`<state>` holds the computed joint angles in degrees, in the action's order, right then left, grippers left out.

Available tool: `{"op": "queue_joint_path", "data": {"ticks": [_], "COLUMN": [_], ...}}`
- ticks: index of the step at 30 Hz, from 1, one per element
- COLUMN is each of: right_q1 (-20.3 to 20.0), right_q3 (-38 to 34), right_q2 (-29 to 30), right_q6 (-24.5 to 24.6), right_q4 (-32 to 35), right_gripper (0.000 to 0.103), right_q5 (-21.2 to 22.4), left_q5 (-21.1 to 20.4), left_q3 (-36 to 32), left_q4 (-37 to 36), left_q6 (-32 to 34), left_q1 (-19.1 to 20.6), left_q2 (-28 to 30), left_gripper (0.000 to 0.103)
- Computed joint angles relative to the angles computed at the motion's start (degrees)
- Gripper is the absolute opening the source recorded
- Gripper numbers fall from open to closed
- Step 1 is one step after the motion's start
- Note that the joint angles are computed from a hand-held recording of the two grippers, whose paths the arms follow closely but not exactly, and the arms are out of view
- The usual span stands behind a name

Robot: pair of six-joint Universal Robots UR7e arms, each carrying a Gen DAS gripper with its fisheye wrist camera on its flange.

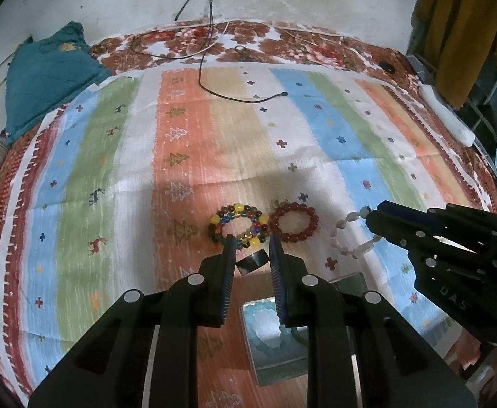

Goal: Organize jewelry
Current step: 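Carry the white bead bracelet over the tin box with the right gripper, then lower the white bead bracelet into the tin and open the right gripper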

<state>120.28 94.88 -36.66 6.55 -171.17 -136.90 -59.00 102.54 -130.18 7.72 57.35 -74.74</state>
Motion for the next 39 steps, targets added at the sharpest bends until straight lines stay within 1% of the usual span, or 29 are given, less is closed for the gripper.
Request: {"op": "queue_joint_path", "data": {"ticks": [13, 20, 28, 31, 39], "right_q1": [1.67, 2.41, 3.29, 3.66, 3.89], "right_q3": [3.72, 5.01, 6.36, 6.89, 8.20], "right_q2": [-1.16, -1.46, -1.55, -1.53, -2.02], "right_q6": [-0.29, 0.14, 0.78, 1.18, 2.57], "right_q4": [-3.68, -3.50, -3.49, -4.07, -3.38], "right_gripper": [0.015, 0.015, 0.015, 0.015, 0.015], "right_q5": [0.23, -0.19, -0.66, -1.49, -0.99], "left_q5": [-0.45, -0.82, -1.44, -1.56, -1.72], "left_q3": [3.57, 6.28, 7.99, 8.53, 10.11], "left_q4": [-0.08, -0.45, -0.45, -0.43, 0.19], "left_q6": [0.37, 0.82, 0.93, 0.92, 0.61], "left_q1": [-1.32, -2.35, -2.67, -2.83, -3.44], "left_q2": [-3.20, -5.93, -7.80, -8.25, -9.56], "left_gripper": [0.019, 0.019, 0.019, 0.019, 0.019]}}
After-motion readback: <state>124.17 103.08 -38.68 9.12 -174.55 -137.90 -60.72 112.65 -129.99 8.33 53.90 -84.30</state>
